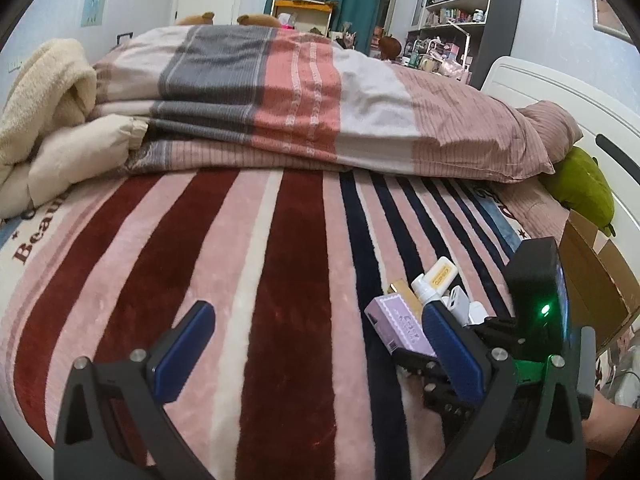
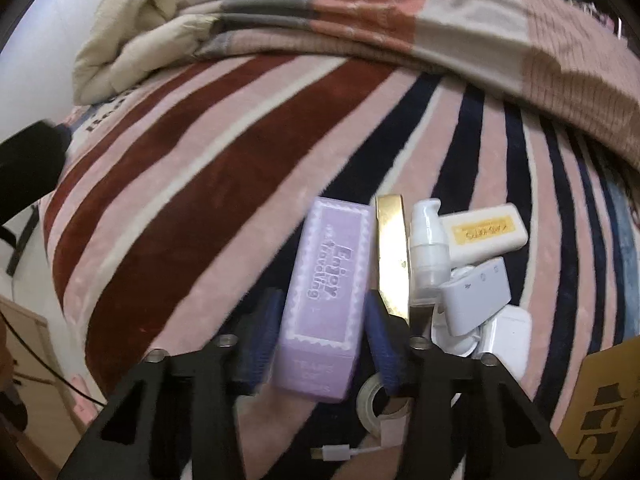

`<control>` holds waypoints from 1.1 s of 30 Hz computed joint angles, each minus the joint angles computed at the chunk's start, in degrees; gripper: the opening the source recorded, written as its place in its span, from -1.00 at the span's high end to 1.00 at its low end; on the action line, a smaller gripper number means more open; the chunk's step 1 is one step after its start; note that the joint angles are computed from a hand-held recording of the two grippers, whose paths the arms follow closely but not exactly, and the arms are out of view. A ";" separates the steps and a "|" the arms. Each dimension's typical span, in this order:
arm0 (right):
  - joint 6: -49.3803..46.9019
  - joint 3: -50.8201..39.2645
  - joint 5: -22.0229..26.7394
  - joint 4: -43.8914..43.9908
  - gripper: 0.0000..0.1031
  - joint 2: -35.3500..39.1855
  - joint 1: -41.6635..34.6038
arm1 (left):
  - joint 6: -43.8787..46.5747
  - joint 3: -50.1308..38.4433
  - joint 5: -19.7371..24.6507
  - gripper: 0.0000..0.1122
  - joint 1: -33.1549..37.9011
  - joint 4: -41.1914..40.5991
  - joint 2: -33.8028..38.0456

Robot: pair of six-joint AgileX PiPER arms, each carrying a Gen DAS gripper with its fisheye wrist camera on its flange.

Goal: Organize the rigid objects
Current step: 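Grasp the lavender 'Enjoy traveling' box with the right tool, then lower the lavender box into the cardboard box and open the right tool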

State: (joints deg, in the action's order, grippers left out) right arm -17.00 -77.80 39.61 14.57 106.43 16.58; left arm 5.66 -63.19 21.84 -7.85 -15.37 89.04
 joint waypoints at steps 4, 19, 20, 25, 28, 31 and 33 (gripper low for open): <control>-5.22 0.81 0.26 5.52 0.30 -0.34 -2.22 | 6.12 0.32 0.55 -0.83 1.31 -6.53 0.28; -19.30 2.14 1.61 15.62 0.36 -5.67 -4.80 | 38.98 -8.62 16.79 -0.82 5.09 -37.34 6.26; -21.91 3.05 1.61 17.12 0.37 -7.76 -5.26 | 39.78 -10.58 19.11 -0.82 5.02 -38.67 6.85; -26.22 2.04 9.26 19.22 0.37 -15.44 -9.40 | 37.30 -22.03 26.91 -0.51 1.15 -39.48 10.30; -27.82 1.20 12.69 20.08 0.37 -19.18 -14.23 | 33.57 -29.11 30.20 -0.14 -2.22 -38.12 13.31; -29.06 -0.74 15.44 20.27 0.37 -21.20 -18.56 | 29.48 -35.84 30.78 0.09 -6.16 -35.55 15.72; -30.74 -2.63 18.11 20.76 0.37 -22.11 -23.00 | 27.23 -41.34 32.69 0.11 -8.23 -35.07 18.36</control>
State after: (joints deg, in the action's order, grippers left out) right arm -47.73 -80.42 57.72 35.32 84.32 -6.41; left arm 32.89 -104.53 54.53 -16.08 -50.44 107.40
